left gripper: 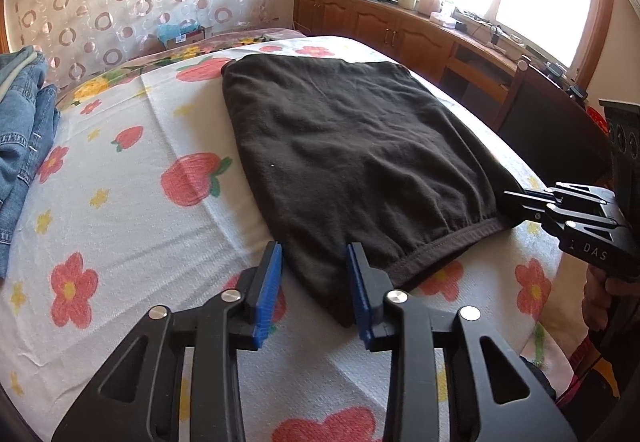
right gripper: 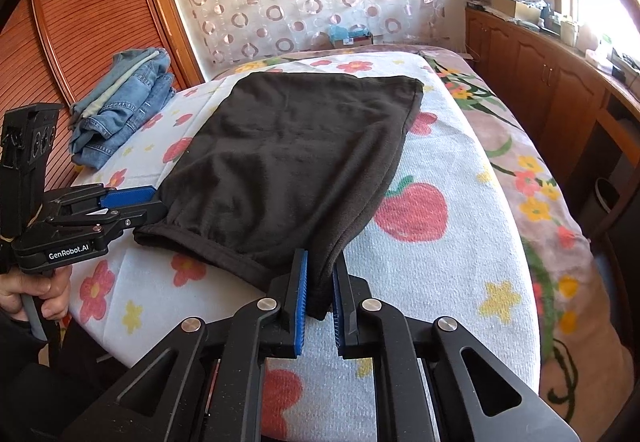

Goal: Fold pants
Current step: 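Grasp the pants waistband edge with the left gripper and lift it, then fold the held pants edge over the pants with the left gripper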

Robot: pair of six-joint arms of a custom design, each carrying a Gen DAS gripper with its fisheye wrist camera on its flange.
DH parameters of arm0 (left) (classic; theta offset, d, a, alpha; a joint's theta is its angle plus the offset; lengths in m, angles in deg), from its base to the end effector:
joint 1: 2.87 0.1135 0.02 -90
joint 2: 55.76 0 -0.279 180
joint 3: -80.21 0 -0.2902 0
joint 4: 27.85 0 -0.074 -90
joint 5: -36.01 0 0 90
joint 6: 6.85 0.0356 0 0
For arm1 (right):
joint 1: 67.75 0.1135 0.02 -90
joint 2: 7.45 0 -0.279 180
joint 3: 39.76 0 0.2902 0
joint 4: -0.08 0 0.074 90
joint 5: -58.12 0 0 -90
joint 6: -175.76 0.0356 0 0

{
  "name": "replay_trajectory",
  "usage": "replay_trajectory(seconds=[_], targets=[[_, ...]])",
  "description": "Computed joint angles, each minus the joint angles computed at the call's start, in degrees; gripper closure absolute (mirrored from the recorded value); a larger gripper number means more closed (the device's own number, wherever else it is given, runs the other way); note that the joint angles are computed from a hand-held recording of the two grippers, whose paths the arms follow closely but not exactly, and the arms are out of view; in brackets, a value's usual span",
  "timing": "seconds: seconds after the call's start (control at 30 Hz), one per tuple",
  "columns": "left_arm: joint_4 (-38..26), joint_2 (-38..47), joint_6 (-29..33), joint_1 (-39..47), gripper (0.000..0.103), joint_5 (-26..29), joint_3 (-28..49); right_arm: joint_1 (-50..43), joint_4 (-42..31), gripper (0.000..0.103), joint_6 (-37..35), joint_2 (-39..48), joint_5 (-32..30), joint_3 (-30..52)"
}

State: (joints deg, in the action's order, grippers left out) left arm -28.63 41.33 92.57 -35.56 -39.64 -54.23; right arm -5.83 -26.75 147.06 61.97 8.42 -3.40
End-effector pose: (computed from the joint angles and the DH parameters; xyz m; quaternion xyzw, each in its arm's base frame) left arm 0.2488 -0.1702 0.0773 0.3750 0.8618 -0.1804 0.2901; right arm 0.1219 0.1796 0.1289 0.0846 0.9070 0.0564 0.4086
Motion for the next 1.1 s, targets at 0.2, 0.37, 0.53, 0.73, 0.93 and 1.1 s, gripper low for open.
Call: replay_trajectory(seconds=[0.2, 0.37, 0.53, 0.73, 0.93, 1.1], targets=[[-0.85, -2.29, 0.50, -0.60, 0.097, 0.95, -0.76, 0.16, -0.18, 0.094, -0.98, -2.07, 0.66, -0.09], [-4.33, -9.99, 0.33, -0.13, 0.097, 1.88, -1.32, 1.99, -5.15, 0.095, -3.37, -8.76, 4.78, 2.13], [-11.44, -20.75, 0.94, 1.31, 0.098, 3.21, 0.43, 3.82, -10.85, 0.095, -7.90, -14.77, 9.29, 7.35], [-18.96, -28.65, 1.09, 4.33, 0.098, 5.18, 6.84, 4.31, -14.28, 0.095, -17.98, -17.39, 12.34, 17.15], [-21.01, -24.55, 0.61, 7.03, 0.098, 4.10, 16.87, -6.38, -10.21, 0.095, -31.34, -12.57, 2.36, 26.38], [-20.96, -14.13, 0.14, 8.83, 0.098, 0.59, 28.47, -20.06, -6.09, 0.095, -40.59, -2.48, -8.17, 35.68]])
